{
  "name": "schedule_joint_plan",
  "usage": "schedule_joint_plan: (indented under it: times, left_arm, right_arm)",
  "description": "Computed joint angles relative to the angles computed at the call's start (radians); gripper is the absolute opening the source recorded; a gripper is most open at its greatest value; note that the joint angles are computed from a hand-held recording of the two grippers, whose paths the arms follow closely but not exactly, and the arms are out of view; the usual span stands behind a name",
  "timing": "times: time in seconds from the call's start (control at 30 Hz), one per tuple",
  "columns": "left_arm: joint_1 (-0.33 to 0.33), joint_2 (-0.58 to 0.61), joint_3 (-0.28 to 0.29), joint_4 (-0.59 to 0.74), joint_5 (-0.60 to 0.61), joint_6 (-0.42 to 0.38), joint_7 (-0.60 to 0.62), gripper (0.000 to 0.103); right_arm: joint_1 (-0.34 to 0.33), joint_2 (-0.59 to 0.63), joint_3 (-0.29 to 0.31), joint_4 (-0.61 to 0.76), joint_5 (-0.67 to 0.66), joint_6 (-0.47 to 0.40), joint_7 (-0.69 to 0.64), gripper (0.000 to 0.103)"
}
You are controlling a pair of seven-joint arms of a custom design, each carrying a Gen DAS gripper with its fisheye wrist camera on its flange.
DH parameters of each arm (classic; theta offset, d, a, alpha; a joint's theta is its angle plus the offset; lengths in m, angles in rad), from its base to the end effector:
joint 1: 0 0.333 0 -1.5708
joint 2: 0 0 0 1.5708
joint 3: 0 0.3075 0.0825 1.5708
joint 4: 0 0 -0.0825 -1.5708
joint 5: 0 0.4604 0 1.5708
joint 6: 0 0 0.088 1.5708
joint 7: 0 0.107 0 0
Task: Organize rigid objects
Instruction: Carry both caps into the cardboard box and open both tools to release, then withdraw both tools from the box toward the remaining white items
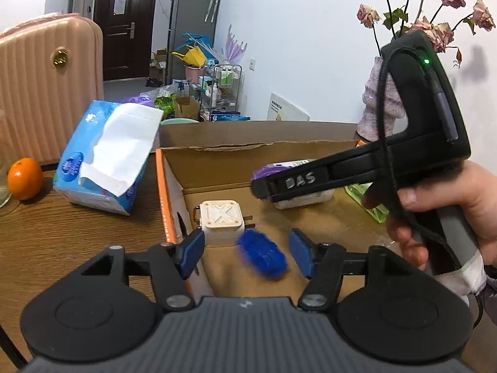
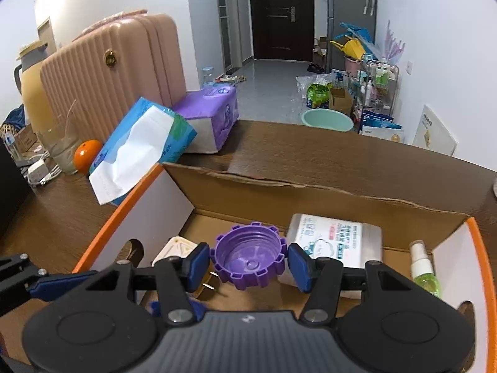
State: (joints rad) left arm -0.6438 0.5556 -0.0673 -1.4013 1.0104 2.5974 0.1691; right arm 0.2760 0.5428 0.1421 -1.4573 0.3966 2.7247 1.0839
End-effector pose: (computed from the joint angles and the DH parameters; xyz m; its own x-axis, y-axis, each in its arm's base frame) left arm 0.6182 -0.5401 0.4133 -0.0668 -0.9905 0.1201 -0.6010 -0.0561 -0.7972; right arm 0.7617 0.2980 0.4150 0.5574 -0.8241 -0.1013 -0.6261 -0.3371 -0.7032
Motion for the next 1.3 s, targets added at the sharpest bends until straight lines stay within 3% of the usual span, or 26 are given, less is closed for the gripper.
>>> schedule_joint_plan:
  times: [0.1,0.37,0.53,0.67,0.8,1.03,1.1,1.3]
  left_arm:
    - [-0.011,-0.034,0.001,-0.030,0.017,-0.022,-0.021,0.067]
    - [-0.018,-0.129,-0.039,-0.100,0.059,-0.117,-0.072,0.071]
    - [-0.028,-0.197,-0.076,-0.147,0.118,-0.198,-0.122,0.083]
    - [-0.034,-0.241,-0.117,-0.174,0.150,-0.277,-0.138,0.087]
    - [-0.055,-0.265,-0.145,-0.180,0.211,-0.354,-0.182,0.103]
    - [-0.099,-0.272,-0.180,-0.164,0.315,-0.464,-0.274,0.103]
    - [-0.112,-0.269,-0.185,-0.158,0.339,-0.487,-0.310,0.103]
    - [-0.162,-0.246,-0.193,-0.128,0.391,-0.579,-0.332,0.103]
  right_arm:
    - [-0.018,-0.030,0.016,-0.027,0.034,0.012,-0.013,0.076]
    - [-0.061,-0.189,0.051,-0.180,0.170,0.049,-0.113,0.075]
    - [-0.064,-0.326,0.034,-0.306,0.246,0.065,-0.193,0.078]
    - [-0.055,-0.438,0.000,-0.419,0.299,0.084,-0.256,0.081]
    - [-0.043,-0.541,-0.041,-0.520,0.379,0.090,-0.312,0.085]
    - [0.010,-0.720,-0.130,-0.699,0.548,0.117,-0.496,0.091]
    - [0.037,-0.772,-0.159,-0.752,0.616,0.138,-0.578,0.101]
    - [0.113,-0.908,-0.243,-0.870,0.828,0.201,-0.838,0.102]
